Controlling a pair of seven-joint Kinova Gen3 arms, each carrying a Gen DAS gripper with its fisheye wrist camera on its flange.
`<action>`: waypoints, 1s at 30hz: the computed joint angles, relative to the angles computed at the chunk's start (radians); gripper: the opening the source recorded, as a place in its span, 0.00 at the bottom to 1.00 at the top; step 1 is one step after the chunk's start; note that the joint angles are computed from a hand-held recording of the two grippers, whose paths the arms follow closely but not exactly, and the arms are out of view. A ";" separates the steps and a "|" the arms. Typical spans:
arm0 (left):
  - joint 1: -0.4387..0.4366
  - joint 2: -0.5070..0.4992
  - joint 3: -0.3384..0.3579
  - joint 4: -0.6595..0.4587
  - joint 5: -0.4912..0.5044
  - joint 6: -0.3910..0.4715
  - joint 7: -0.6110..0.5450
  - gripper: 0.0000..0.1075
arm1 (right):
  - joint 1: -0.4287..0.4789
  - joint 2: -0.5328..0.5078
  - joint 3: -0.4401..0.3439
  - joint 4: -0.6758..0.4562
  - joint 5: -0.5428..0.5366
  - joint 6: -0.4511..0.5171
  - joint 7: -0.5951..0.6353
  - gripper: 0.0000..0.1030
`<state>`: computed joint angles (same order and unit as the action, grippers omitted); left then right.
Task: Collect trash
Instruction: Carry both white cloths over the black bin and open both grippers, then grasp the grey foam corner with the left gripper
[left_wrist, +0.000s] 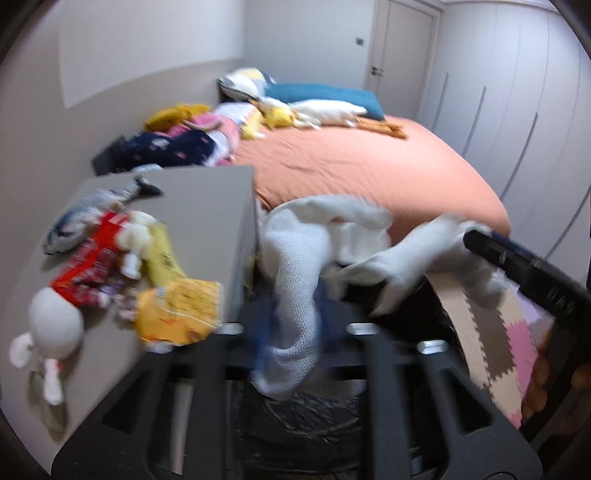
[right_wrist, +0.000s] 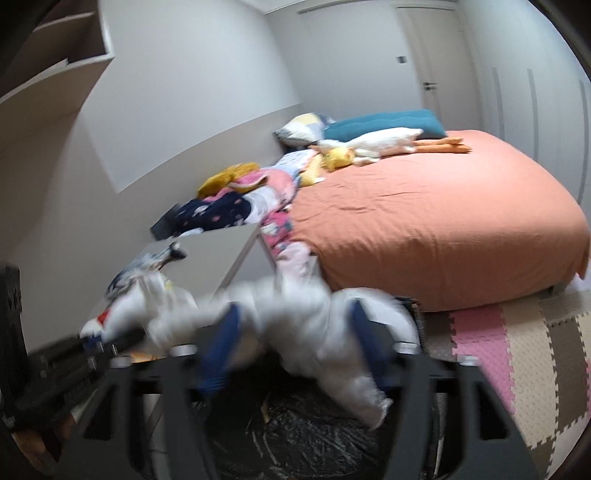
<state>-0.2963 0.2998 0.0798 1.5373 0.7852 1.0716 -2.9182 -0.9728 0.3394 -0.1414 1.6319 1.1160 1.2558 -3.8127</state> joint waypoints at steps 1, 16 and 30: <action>-0.011 -0.002 0.016 0.017 0.007 -0.012 -0.007 0.89 | -0.006 -0.004 0.003 0.010 0.008 0.011 -0.021 0.79; 0.022 -0.002 0.003 0.065 0.001 -0.056 -0.031 0.90 | 0.018 -0.021 -0.021 0.044 0.008 0.044 -0.087 0.84; -0.038 0.038 -0.009 0.008 -0.020 -0.060 0.014 0.90 | 0.027 0.050 0.023 -0.053 -0.010 -0.082 0.048 0.85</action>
<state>-0.3348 0.3383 0.0704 1.5449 0.7653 1.0118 -2.9046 -0.9453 0.3893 -0.1185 1.5794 1.1061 1.1736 -3.7647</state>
